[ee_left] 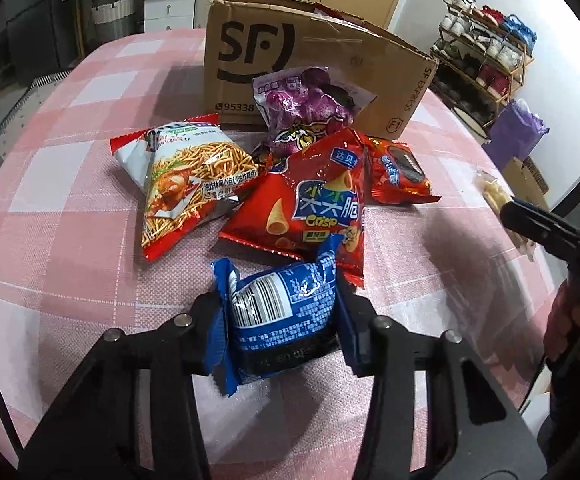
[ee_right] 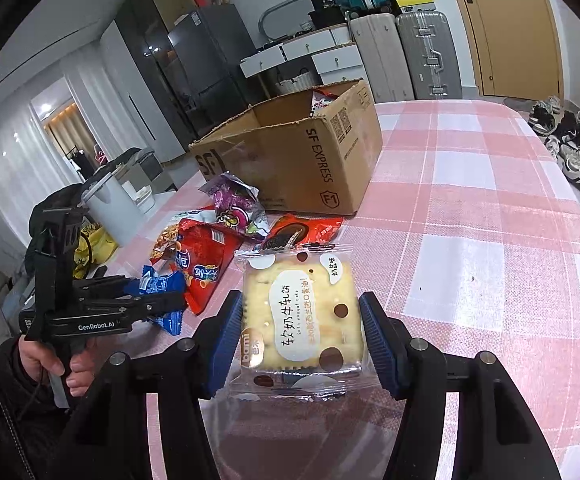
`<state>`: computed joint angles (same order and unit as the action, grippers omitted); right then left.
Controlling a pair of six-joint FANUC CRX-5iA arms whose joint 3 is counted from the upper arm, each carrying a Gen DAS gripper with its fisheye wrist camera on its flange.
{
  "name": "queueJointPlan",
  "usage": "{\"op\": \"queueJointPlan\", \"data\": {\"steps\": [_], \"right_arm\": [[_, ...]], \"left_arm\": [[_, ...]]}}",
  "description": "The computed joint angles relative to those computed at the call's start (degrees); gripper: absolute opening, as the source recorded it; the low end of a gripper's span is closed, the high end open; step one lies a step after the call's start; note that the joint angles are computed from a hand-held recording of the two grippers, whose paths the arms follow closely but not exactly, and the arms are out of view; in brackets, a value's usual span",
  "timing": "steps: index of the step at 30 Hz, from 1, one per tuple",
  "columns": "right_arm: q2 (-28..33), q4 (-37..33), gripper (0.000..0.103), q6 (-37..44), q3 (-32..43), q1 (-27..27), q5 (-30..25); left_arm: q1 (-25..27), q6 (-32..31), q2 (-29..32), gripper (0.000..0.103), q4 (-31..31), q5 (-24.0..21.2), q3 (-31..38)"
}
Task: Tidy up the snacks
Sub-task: 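Grasp the blue Oreo pack with the left gripper while the right gripper holds the bun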
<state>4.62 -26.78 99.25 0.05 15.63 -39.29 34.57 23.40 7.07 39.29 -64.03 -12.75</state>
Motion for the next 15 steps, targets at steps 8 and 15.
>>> {"op": "queueJointPlan", "data": {"steps": [8,15], "right_arm": [[-1.8,1.0,0.059,-1.3,-1.5,1.0,1.2],[-3.3,2.3,0.059,-2.3,-2.6,1.9,1.9]], "left_arm": [[1.3,-1.0,-0.2,0.042,0.1,-2.0,0.0],[2.2,-2.9,-1.9,0.042,1.9,-1.9,-1.6]]}}
